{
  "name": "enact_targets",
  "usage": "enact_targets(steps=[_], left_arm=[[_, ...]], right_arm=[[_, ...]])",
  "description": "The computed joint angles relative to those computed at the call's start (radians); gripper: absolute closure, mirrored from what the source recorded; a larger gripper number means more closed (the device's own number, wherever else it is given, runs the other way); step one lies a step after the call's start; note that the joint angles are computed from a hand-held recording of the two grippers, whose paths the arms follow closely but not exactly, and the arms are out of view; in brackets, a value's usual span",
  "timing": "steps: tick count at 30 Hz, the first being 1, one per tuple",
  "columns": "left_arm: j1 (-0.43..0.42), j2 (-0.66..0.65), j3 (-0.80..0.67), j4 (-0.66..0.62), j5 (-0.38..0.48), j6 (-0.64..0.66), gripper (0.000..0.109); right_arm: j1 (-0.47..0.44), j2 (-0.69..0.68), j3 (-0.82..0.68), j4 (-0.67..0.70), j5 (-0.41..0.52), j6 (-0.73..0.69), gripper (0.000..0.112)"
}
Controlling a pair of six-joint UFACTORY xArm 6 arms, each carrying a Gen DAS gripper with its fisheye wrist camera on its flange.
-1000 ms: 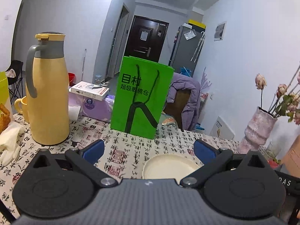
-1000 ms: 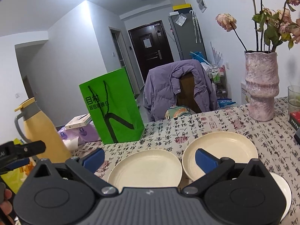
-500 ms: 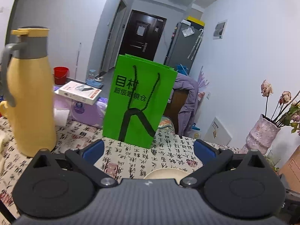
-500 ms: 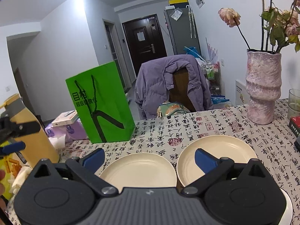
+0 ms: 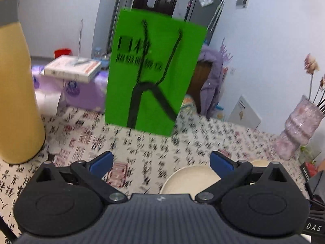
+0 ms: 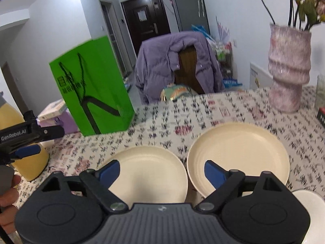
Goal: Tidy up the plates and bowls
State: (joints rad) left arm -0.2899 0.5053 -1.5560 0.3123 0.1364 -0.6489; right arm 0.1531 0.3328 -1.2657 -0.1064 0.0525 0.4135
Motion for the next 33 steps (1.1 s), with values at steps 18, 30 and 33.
enact_targets(steps=[18, 30, 33], left_arm=[[0.003, 0.161, -0.204, -0.676, 0.256, 0.621, 0.007], [0.022, 0.246, -0.295, -0.861, 0.344, 0.791, 0.027], [0.013, 0.254, -0.294, -0.848, 0.33, 0.821, 0.033]], right_arm=[[0.018, 0.121, -0.167, -0.051, 0.266, 0.16, 0.047], [0.025, 0.17, -0.244, -0.084, 0.379, 0.242, 0.06], [0.026, 0.187, -0.265, -0.081, 0.394, 0.252, 0.06]])
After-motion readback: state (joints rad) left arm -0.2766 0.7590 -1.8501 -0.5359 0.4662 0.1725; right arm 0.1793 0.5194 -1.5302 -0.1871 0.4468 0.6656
